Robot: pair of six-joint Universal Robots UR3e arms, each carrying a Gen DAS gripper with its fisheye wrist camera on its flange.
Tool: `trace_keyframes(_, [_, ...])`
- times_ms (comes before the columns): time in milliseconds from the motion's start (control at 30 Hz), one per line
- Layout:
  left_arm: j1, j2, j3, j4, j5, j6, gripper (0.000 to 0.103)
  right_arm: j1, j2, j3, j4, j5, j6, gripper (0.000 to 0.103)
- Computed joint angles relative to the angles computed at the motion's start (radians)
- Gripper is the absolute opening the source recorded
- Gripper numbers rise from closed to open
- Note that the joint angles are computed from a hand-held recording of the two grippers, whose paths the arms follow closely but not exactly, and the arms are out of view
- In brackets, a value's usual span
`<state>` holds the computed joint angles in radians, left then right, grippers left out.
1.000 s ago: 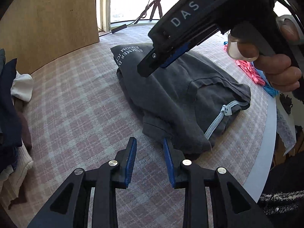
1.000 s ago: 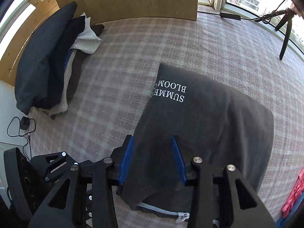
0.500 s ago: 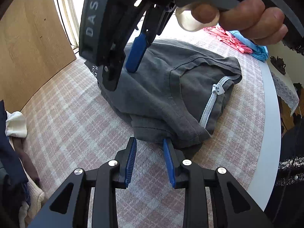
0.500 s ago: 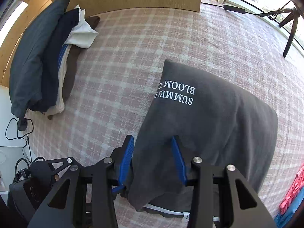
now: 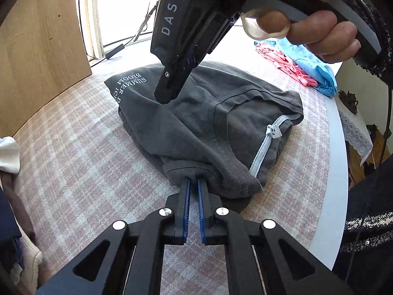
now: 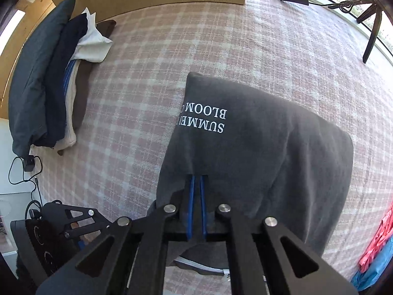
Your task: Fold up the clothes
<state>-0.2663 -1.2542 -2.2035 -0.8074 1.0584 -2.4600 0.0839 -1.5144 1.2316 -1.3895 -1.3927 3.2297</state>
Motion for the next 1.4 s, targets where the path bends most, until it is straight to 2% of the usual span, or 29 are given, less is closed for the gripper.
trace_keyframes(67, [-0.013,-0.016,0.001,0.042,0.018,-0.010,0.043,0.017,0.006,-0.026,0.023,0.024,0.001,0.015])
trace_keyframes(133, [-0.014,-0.029,-0.014,0.073,0.010,-0.013,0.042,0.054,0.036,-0.052,0.033,0.020,0.004,0.024])
trace_keyframes(167, [-0.015,-0.049,-0.007,0.087,0.000,-0.019,0.041,0.085,0.058,-0.059,0.026,0.003,0.019,0.025])
trace_keyframes(233, [-0.023,-0.083,0.003,0.101,-0.007,-0.024,0.027,0.129,0.105,-0.073,0.027,-0.051,0.039,0.025])
trace_keyframes(267, [-0.029,-0.097,0.008,0.101,-0.005,-0.024,0.014,0.143,0.121,-0.069,0.026,-0.075,0.043,0.025])
trace_keyframes(300, [-0.035,-0.110,0.012,0.101,-0.004,-0.023,0.006,0.153,0.133,-0.061,0.021,-0.091,0.045,0.025])
trace_keyframes(367, [-0.029,-0.114,0.009,0.103,-0.013,-0.033,0.003,0.151,0.122,-0.021,-0.012,-0.096,0.041,0.022])
trace_keyframes(400, [-0.024,-0.111,0.006,0.104,-0.019,-0.040,0.003,0.136,0.102,-0.003,-0.022,-0.085,0.036,0.006])
trace_keyframes(433, [-0.015,-0.099,0.005,0.097,-0.028,-0.049,0.002,0.120,0.083,0.013,-0.032,-0.073,0.030,0.002])
trace_keyframes(567, [0.061,0.010,0.016,-0.037,-0.150,-0.082,0.002,0.039,-0.012,0.033,-0.021,-0.018,-0.015,0.002])
trace_keyframes(767, [0.238,0.226,-0.020,-0.365,-0.469,-0.149,0.002,-0.061,-0.126,-0.002,0.029,0.059,-0.107,0.003])
trace_keyframes(800, [0.266,0.243,-0.048,-0.434,-0.494,-0.147,0.002,-0.083,-0.156,0.021,0.029,0.082,-0.123,0.004])
trace_keyframes(833, [0.280,0.250,-0.075,-0.461,-0.495,-0.172,0.003,-0.126,-0.207,0.061,0.046,0.125,-0.151,0.007])
trace_keyframes(900, [0.238,0.227,-0.127,-0.345,-0.323,-0.279,0.003,-0.222,-0.325,0.167,0.091,0.214,-0.218,0.014])
trace_keyframes(967, [0.263,0.254,-0.139,-0.396,-0.212,-0.277,0.000,-0.277,-0.431,0.274,0.107,0.244,-0.255,0.015])
trace_keyframes(1000, [0.298,0.282,-0.126,-0.457,-0.200,-0.252,0.000,-0.256,-0.468,0.345,0.065,0.251,-0.228,0.015])
trace_keyframes(1067, [0.346,0.351,-0.099,-0.525,-0.198,-0.211,0.002,-0.297,-0.546,0.407,0.097,0.269,-0.249,0.015])
trace_keyframes(1100, [0.362,0.372,-0.080,-0.551,-0.196,-0.195,0.007,-0.316,-0.580,0.436,0.111,0.280,-0.260,0.015])
trace_keyframes(1133, [0.338,0.350,-0.072,-0.499,-0.205,-0.220,0.011,-0.334,-0.611,0.466,0.124,0.290,-0.276,0.015])
trace_keyframes(1200, [0.281,0.289,-0.044,-0.396,-0.210,-0.273,0.028,-0.314,-0.619,0.513,0.107,0.280,-0.292,0.015])
trace_keyframes(1300, [0.192,0.129,0.044,-0.239,-0.204,-0.361,0.028,-0.278,-0.620,0.565,0.120,0.201,-0.309,0.015])
trace_keyframes(1367, [0.161,0.012,0.120,-0.143,-0.196,-0.423,0.028,-0.374,-0.683,0.595,0.226,0.201,-0.399,0.015])
trace_keyframes(1400, [0.153,-0.071,0.176,-0.135,-0.203,-0.447,0.028,-0.447,-0.731,0.593,0.285,0.206,-0.457,0.015])
